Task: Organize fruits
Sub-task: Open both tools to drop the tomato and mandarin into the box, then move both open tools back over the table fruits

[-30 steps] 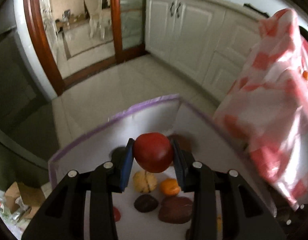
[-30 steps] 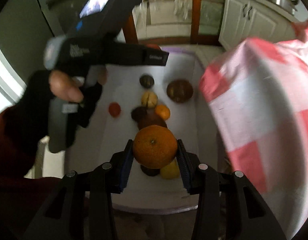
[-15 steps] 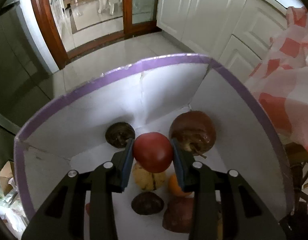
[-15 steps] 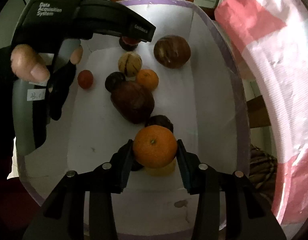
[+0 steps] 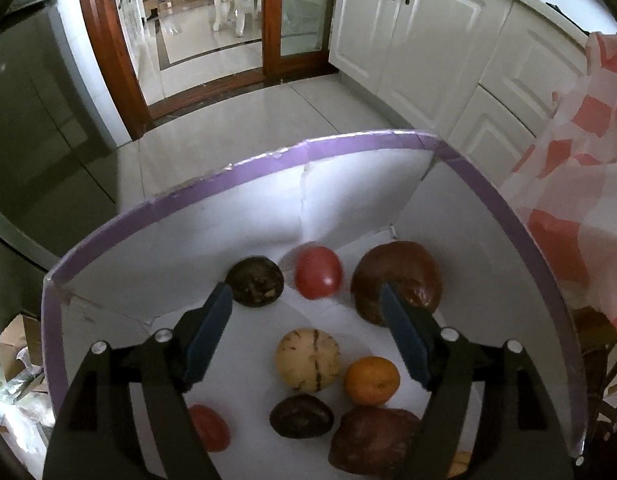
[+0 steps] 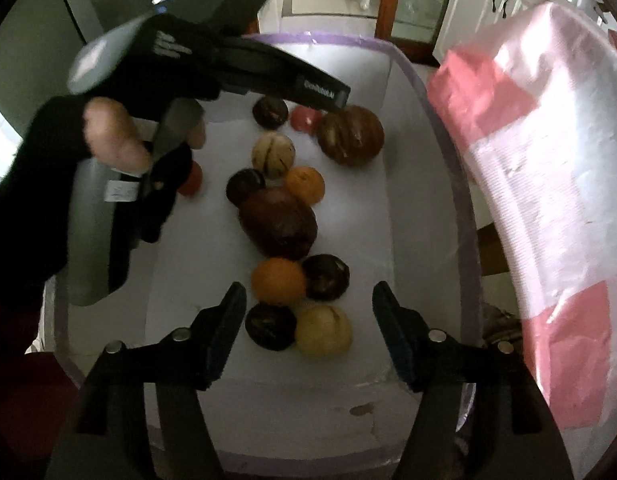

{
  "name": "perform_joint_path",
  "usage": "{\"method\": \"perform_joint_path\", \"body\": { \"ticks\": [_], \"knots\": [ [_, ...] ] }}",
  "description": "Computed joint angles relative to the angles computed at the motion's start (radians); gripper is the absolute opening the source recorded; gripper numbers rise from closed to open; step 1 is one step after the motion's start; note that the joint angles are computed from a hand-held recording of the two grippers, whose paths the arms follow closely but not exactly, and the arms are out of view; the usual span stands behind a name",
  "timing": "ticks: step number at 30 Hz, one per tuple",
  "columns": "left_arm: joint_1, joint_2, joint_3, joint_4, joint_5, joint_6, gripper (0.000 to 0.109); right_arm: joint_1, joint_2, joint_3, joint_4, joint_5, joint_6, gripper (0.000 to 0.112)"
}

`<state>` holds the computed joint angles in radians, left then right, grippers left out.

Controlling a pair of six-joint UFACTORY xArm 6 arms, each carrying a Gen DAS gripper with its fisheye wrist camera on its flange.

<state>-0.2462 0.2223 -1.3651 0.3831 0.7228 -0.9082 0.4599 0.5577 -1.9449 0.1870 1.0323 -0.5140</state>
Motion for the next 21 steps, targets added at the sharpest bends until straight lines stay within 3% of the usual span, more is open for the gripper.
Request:
{"method": "perform_joint_path", "body": {
  "ticks": [6, 11, 14, 18, 21],
  "knots": [
    [0.002, -0.035, 0.014, 0.091, -0.027, -0.1, 0.084, -0.021, -0.08, 0.052, 0.152, -0.062, -0.089, 0.065],
    [-0.035, -0.072, -0.021, 0.316, -0.035, -0.25, 0.096, -0.058, -0.165, 0.068, 0.303, -0.111, -0.168, 0.068],
    [-0.058, -0.087, -0.051, 0.395, -0.095, -0.277, 0.101, -0.091, -0.235, 0.104, 0.375, -0.206, -0.201, 0.075],
    [-0.118, -0.051, -0.168, 0.4, -0.149, -0.2, 0.101, -0.156, -0.323, 0.18, 0.403, -0.357, -0.198, 0.083],
    [-0.173, 0.003, -0.283, 0.314, -0.2, -0.046, 0.101, -0.223, -0.383, 0.259, 0.358, -0.468, -0.124, 0.087]
  ]
}}
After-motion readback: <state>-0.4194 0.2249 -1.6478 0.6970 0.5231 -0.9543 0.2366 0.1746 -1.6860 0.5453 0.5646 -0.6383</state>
